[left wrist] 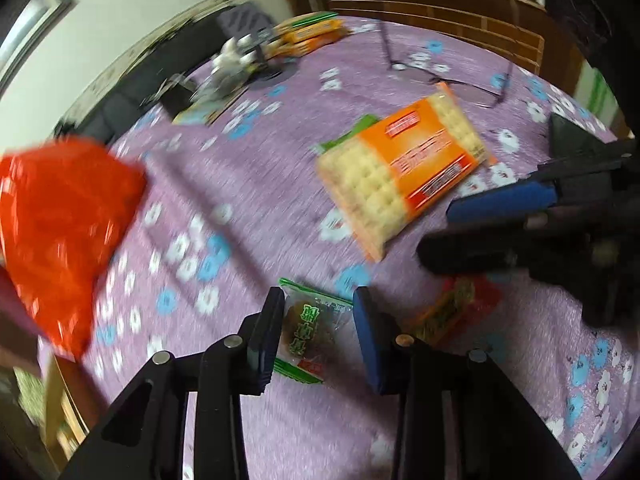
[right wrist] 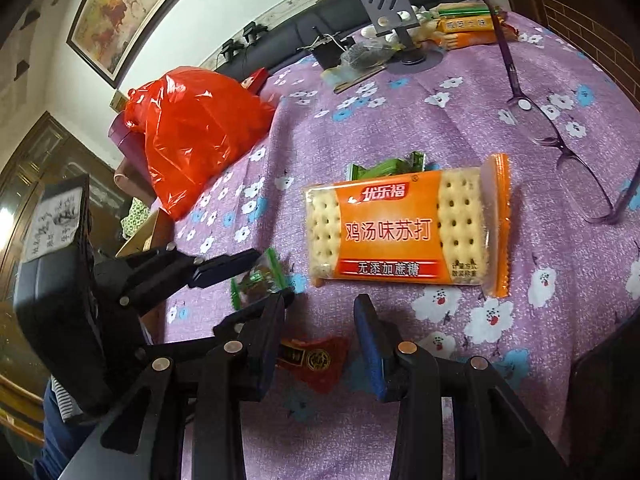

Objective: Organize snacks
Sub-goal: 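Grasp the green-wrapped pastry with the left gripper while the right grasps the red sachet, then hold the green pastry and red sachet above the table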

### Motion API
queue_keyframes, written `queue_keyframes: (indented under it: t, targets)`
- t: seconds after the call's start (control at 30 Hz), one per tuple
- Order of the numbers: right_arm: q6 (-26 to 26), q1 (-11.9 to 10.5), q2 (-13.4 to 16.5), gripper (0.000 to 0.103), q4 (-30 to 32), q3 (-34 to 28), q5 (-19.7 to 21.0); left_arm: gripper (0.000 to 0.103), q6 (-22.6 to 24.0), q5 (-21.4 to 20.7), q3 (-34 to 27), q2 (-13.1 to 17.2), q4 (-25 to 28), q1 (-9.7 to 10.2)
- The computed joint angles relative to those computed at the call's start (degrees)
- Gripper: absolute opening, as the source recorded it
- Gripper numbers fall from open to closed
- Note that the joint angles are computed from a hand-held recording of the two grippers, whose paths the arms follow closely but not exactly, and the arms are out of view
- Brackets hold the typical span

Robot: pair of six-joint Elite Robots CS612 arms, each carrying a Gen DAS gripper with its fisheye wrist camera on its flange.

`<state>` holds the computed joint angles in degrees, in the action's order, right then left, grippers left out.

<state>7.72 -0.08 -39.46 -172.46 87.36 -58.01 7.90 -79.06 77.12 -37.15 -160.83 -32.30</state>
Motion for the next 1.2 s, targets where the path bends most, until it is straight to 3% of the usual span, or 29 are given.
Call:
queue_keyframes:
  t: [0.07, 0.13, 0.27, 0.33, 0.37, 0.47, 0.5, 0.57, 0.6, 0.77, 1.03, 1.2]
  targets:
    - [-0.83, 0.27, 0.37, 0.040, 0.98, -0.63, 0.66, 0.034, -4.00, -2.79, 1.89, -0.89, -1.82, 0.78]
    - [-2.61, 0.65, 0.40, 0.040, 2.61, -0.99, 0.56, 0.034, -7.35, -2.27, 3.51, -1.58, -2.75, 1.00]
    - [-10.10, 1.94, -0.21, 0.041, 6.60, -1.15, -1.89, 0.034, -17.22, -1.36, 6.79, -3.24, -4.16, 1.35]
    - [-16.06, 2.24, -0.98, 0.048, 8.92, -0.62, -0.81, 0.034, -20.68, -1.40, 8.29, -3.93, -5.31, 1.42]
    - [-19.14, 2.59, -1.41, 0.055, 9.67, -0.23, -1.24, 0.034, -21.83, -1.63, 8.93, -4.07, -6.32, 1.46]
    - [-23.61, 3.77, -2.27, 0.055, 7.25, 1.33, -5.47, 0.034, -22.36, -0.72, 10.17, -4.31, -8.19, 1.24]
    - [-25.19, 4.11, -2.40, 0.054, 7.91, 1.48, -6.59, 0.035, -22.66, -0.90, 10.30, -4.34, -8.11, 1.27]
    - [-26.57, 4.74, -2.38, 0.038, 7.78, 1.68, -9.66, 0.036, -23.27, -0.76, 10.57, -4.37, -7.72, 1.25]
    - [-27.17, 4.99, -2.39, 0.037, 7.10, 1.83, -10.79, 0.037, -23.41, -0.46, 10.76, -4.44, -7.69, 1.14]
    - [-24.76, 4.94, -1.90, 0.022, 5.08, 1.46, -11.52, 0.036, -23.30, -0.02, 11.70, -4.40, -10.27, 1.04]
    - [-18.14, 4.54, -1.96, 0.020, -0.95, 2.39, -10.69, 0.035, -24.34, 1.18, 12.25, -3.90, -15.63, 1.02]
    - [-12.11, 4.09, -1.77, 0.021, -9.73, 3.84, -7.92, 0.035, -26.00, 4.45, 13.28, -3.98, -21.11, 0.79]
